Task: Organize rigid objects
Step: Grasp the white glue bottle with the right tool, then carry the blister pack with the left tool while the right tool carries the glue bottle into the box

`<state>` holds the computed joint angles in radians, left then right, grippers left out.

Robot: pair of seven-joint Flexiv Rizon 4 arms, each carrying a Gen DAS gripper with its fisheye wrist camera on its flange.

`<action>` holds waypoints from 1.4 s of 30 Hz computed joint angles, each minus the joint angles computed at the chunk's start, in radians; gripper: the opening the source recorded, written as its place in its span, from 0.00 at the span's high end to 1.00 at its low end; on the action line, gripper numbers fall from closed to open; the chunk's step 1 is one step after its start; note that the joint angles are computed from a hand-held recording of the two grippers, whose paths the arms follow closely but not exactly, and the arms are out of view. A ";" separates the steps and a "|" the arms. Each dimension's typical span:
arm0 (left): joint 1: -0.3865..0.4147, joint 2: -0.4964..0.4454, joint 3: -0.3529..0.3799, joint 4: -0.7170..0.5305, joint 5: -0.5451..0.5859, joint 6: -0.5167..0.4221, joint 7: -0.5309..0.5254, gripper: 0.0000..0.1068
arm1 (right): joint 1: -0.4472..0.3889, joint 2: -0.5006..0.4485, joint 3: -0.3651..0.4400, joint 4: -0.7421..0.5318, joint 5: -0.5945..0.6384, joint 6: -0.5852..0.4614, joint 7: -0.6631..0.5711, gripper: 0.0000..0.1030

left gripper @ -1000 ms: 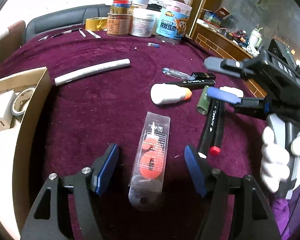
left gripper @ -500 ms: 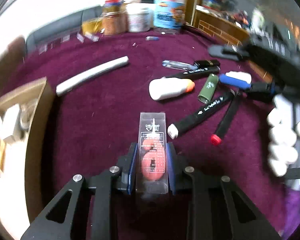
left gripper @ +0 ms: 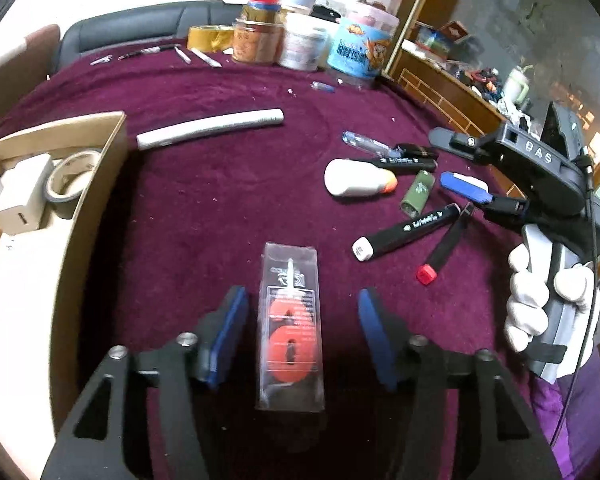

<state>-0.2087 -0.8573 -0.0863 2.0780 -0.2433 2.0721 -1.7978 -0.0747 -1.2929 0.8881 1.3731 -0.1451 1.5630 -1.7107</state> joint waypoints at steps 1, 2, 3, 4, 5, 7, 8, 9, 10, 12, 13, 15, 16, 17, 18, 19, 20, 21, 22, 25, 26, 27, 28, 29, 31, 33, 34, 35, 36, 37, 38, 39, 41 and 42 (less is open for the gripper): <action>0.023 -0.002 -0.018 0.003 0.018 0.010 -0.008 0.50 | -0.003 -0.001 0.008 0.005 -0.007 0.000 -0.012 0.31; 0.070 -0.011 -0.053 0.008 0.057 0.034 -0.024 0.50 | -0.003 -0.004 0.018 0.007 -0.016 -0.005 -0.027 0.31; 0.130 -0.026 -0.095 0.012 0.115 0.063 -0.058 0.50 | 0.003 -0.004 0.019 0.001 -0.018 -0.017 -0.028 0.31; 0.161 -0.035 -0.119 0.018 0.137 0.084 -0.073 0.52 | 0.009 -0.007 0.024 -0.014 -0.017 -0.047 -0.027 0.31; 0.164 -0.036 -0.118 0.019 0.140 0.088 -0.086 0.55 | 0.009 -0.015 0.044 -0.032 -0.013 -0.086 -0.036 0.31; 0.139 -0.029 -0.097 0.014 0.129 0.074 -0.089 0.55 | 0.022 -0.019 0.061 -0.064 0.005 -0.152 -0.045 0.31; 0.130 -0.026 -0.088 0.011 0.124 0.067 -0.089 0.55 | 0.034 -0.016 0.057 -0.081 0.013 -0.189 -0.044 0.31; 0.130 -0.027 -0.088 0.009 0.129 0.065 -0.091 0.55 | 0.057 -0.005 0.034 -0.102 0.021 -0.233 -0.025 0.31; 0.139 -0.029 -0.094 0.010 0.139 0.070 -0.097 0.55 | 0.086 0.008 0.000 -0.120 0.034 -0.258 0.006 0.31; 0.182 -0.042 -0.124 0.015 0.182 0.096 -0.119 0.55 | 0.108 0.015 -0.009 -0.135 0.053 -0.307 0.004 0.31; 0.203 -0.050 -0.136 0.017 0.205 0.108 -0.130 0.55 | 0.097 0.005 0.027 -0.151 0.063 -0.389 -0.018 0.31; 0.224 -0.058 -0.148 0.017 0.232 0.120 -0.147 0.55 | 0.082 0.008 0.067 -0.155 0.086 -0.486 -0.058 0.31; 0.215 -0.055 -0.140 0.016 0.227 0.114 -0.148 0.55 | 0.091 0.035 0.045 -0.130 0.090 -0.462 -0.066 0.31; 0.205 -0.051 -0.131 0.015 0.221 0.108 -0.147 0.55 | 0.112 0.074 0.001 -0.093 0.086 -0.403 -0.070 0.31; 0.193 -0.047 -0.122 0.013 0.212 0.101 -0.145 0.55 | 0.148 0.118 -0.063 -0.056 0.075 -0.333 -0.068 0.31; 0.189 -0.046 -0.118 0.013 0.210 0.099 -0.145 0.55 | 0.188 0.157 -0.130 -0.026 0.065 -0.278 -0.061 0.31; 0.192 -0.047 -0.121 0.013 0.214 0.102 -0.148 0.55 | 0.231 0.191 -0.197 -0.002 0.054 -0.241 -0.055 0.31; 0.199 -0.051 -0.125 0.014 0.221 0.109 -0.153 0.56 | 0.261 0.211 -0.237 0.011 0.048 -0.232 -0.059 0.31; 0.202 -0.052 -0.126 0.016 0.222 0.113 -0.158 0.57 | 0.289 0.224 -0.270 0.019 0.041 -0.233 -0.070 0.31; 0.202 -0.050 -0.124 0.021 0.222 0.116 -0.168 0.61 | 0.385 0.252 -0.374 0.028 -0.002 -0.256 -0.114 0.32; 0.203 -0.050 -0.125 0.021 0.224 0.118 -0.170 0.61 | 0.408 0.253 -0.397 0.019 -0.010 -0.277 -0.127 0.32; 0.201 -0.050 -0.124 0.022 0.224 0.117 -0.172 0.61 | 0.428 0.255 -0.417 0.021 -0.018 -0.297 -0.144 0.33; 0.197 -0.048 -0.120 0.022 0.222 0.115 -0.171 0.61 | 0.447 0.260 -0.443 0.025 -0.021 -0.313 -0.151 0.34; 0.196 -0.046 -0.119 0.023 0.221 0.113 -0.171 0.61 | 0.479 0.265 -0.483 0.025 -0.027 -0.322 -0.143 0.36; 0.210 -0.050 -0.128 0.024 0.235 0.120 -0.179 0.61 | 0.540 0.266 -0.568 0.025 -0.036 -0.326 -0.099 0.47; 0.235 -0.060 -0.145 0.024 0.260 0.134 -0.191 0.61 | 0.568 0.265 -0.613 0.037 -0.030 -0.278 -0.052 0.62; 0.235 -0.061 -0.146 0.024 0.262 0.135 -0.194 0.61 | 0.577 0.266 -0.630 0.038 -0.028 -0.271 -0.023 0.77; 0.230 -0.058 -0.141 0.025 0.258 0.132 -0.193 0.61 | 0.570 0.264 -0.629 0.031 -0.020 -0.275 0.001 0.77; 0.219 -0.054 -0.133 0.024 0.250 0.126 -0.190 0.61 | 0.541 0.257 -0.596 0.018 -0.006 -0.292 0.002 0.77; 0.206 -0.048 -0.123 0.023 0.239 0.117 -0.185 0.61 | 0.521 0.254 -0.581 0.017 0.009 -0.283 0.006 0.77; 0.206 -0.047 -0.123 0.021 0.241 0.112 -0.181 0.57 | 0.514 0.258 -0.586 0.030 0.017 -0.260 0.016 0.77; 0.215 -0.050 -0.131 0.017 0.255 0.110 -0.176 0.52 | 0.495 0.262 -0.574 0.043 0.027 -0.240 0.016 0.77; 0.190 -0.040 -0.115 0.010 0.239 0.086 -0.157 0.49 | 0.432 0.263 -0.505 0.062 0.054 -0.221 -0.012 0.77; 0.159 -0.029 -0.093 0.007 0.211 0.066 -0.143 0.49 | 0.403 0.267 -0.477 0.079 0.068 -0.201 -0.029 0.77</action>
